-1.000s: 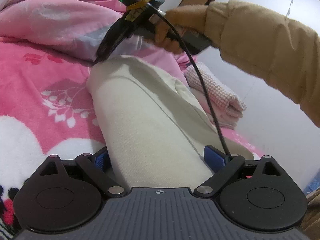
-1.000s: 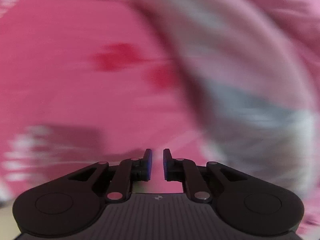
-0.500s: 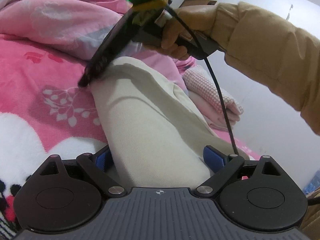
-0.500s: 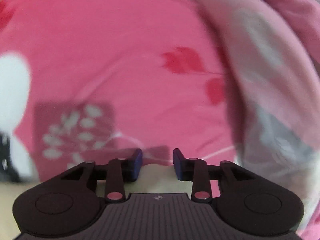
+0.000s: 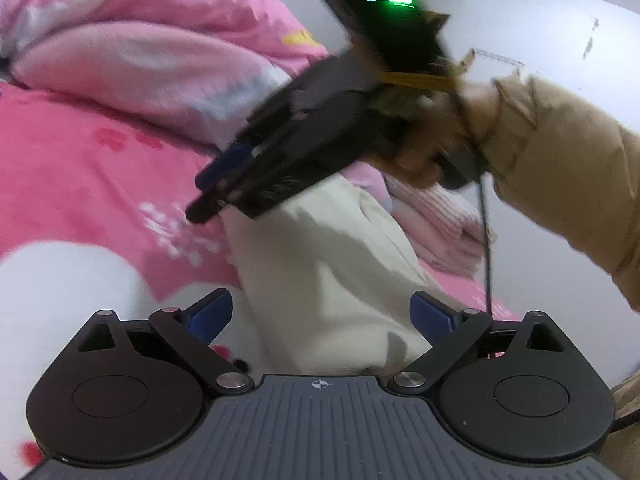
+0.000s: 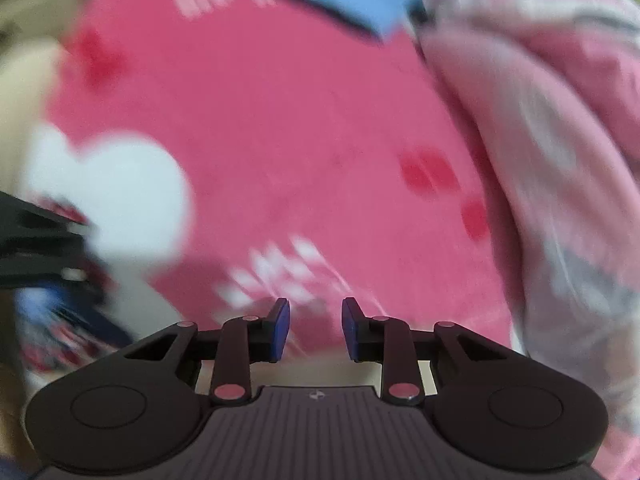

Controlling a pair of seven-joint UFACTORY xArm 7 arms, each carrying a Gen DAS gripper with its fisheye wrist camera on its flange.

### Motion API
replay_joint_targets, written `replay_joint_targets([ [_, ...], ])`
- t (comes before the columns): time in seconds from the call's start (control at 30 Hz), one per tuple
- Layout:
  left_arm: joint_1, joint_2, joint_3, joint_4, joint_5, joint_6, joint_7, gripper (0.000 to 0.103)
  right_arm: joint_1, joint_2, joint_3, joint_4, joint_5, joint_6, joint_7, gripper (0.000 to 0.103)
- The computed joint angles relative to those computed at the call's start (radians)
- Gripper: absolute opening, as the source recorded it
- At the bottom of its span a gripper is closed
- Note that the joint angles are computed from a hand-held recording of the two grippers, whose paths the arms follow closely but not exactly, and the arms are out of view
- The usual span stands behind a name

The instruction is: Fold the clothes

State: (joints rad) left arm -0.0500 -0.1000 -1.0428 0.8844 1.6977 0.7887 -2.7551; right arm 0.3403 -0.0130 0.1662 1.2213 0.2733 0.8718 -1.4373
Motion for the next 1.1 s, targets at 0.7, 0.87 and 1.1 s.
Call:
replay_joint_targets([
  [0.7, -0.370, -0.259, 0.292, -0.148, -0.327, 0.159, -0.038, 0.099, 0.033, -0.297, -0.154, -0.250, 0.195, 0.192, -0.263, 0.029],
  [0.87, -0.415, -0.183, 0.364, -0.107, -0.304, 0.128, -0.017, 0.099, -0.017, -0.375, -0.204, -0.335, 0.296, 0.150, -0.330, 0.029],
  [1.1, -0.465, -0.103, 0.494, -0.068, -0.242, 0.016, -0.045, 0.100, -0.145, -0.441, -0.382, -0.365, 0.674, 0.154, -0.228, 0.039],
])
